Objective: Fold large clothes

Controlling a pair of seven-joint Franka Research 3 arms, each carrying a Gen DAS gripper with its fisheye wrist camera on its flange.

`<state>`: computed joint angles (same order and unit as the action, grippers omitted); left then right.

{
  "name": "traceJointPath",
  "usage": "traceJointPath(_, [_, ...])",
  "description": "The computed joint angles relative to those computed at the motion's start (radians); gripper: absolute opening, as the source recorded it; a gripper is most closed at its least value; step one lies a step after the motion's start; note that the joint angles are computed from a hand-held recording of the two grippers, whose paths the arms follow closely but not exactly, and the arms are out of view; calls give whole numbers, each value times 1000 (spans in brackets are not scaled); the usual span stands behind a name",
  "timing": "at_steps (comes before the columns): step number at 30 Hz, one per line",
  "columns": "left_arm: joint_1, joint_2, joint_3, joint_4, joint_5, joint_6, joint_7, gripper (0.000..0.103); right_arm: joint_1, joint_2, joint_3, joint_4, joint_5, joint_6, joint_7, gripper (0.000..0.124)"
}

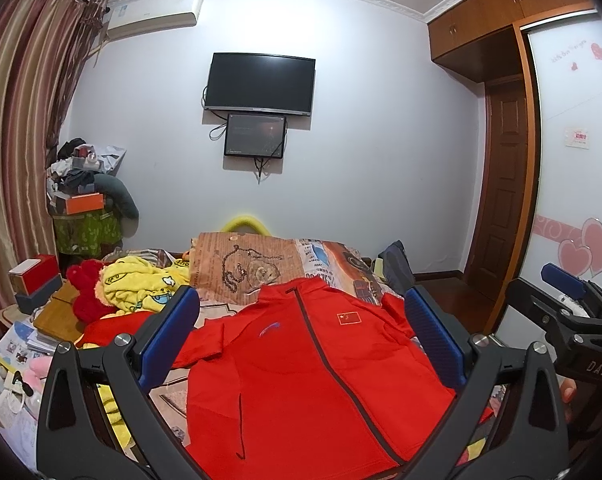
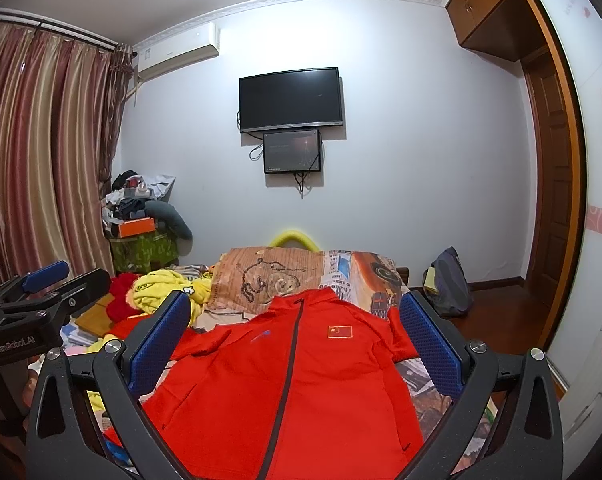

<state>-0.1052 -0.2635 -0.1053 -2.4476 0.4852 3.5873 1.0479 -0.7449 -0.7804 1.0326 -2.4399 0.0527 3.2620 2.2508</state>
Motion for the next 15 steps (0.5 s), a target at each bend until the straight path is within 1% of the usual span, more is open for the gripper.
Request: traceJointPath(15, [-6, 4, 5, 8, 11, -10, -10, 103, -2, 7, -3, 10, -12, -15, 10, 103])
